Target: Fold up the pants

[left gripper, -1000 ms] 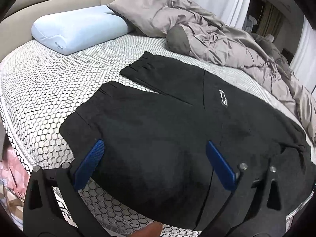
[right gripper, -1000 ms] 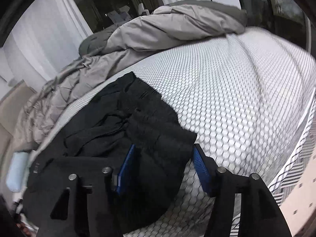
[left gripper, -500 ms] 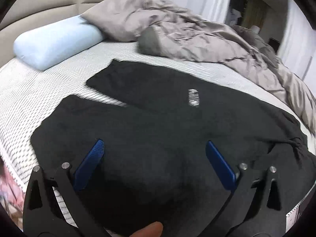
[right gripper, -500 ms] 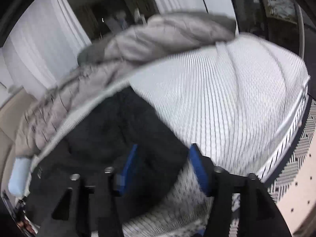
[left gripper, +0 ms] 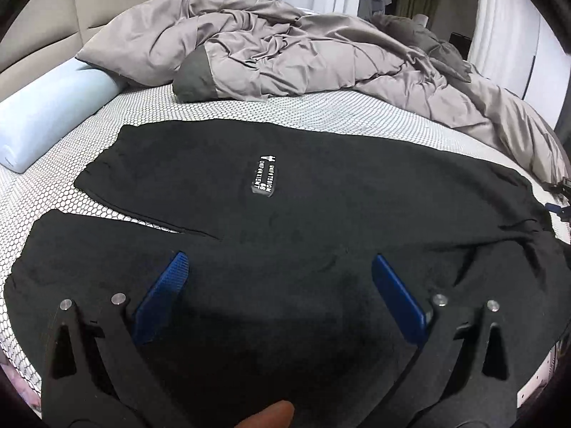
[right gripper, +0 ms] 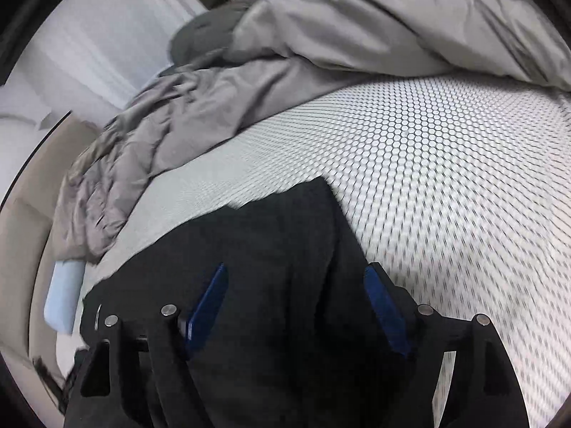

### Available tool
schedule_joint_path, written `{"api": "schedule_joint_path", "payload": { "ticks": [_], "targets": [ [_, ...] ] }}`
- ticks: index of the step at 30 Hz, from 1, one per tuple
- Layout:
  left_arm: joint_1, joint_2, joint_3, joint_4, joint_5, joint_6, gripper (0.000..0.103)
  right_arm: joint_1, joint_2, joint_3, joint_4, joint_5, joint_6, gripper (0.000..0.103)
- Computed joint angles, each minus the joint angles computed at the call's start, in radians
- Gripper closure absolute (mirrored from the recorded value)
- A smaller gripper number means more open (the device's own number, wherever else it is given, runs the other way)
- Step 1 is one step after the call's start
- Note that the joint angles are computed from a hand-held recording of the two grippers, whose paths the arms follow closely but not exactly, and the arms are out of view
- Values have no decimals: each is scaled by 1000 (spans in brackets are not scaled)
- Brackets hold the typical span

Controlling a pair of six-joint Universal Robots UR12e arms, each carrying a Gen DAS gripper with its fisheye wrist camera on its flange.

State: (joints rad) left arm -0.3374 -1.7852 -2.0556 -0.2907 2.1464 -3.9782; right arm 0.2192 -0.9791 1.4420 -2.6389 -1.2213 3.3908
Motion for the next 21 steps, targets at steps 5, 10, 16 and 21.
{"api": "schedule_joint_path", "payload": {
  "ticks": [5, 10, 16, 21],
  "targets": [
    [27, -4, 1, -4, -31, 2, 1, -14, 85, -113, 157, 102, -3, 27],
    [38, -4, -4, 9, -37, 29, 1, 12, 90, -134, 129, 36, -104, 98],
    [50, 18, -33, 3, -21, -18, 1, 73, 108, -173, 3, -333, -88, 91],
    [64, 48, -67, 2, -8, -82, 1, 98, 91, -160, 36, -385, -96, 61]
  ]
}}
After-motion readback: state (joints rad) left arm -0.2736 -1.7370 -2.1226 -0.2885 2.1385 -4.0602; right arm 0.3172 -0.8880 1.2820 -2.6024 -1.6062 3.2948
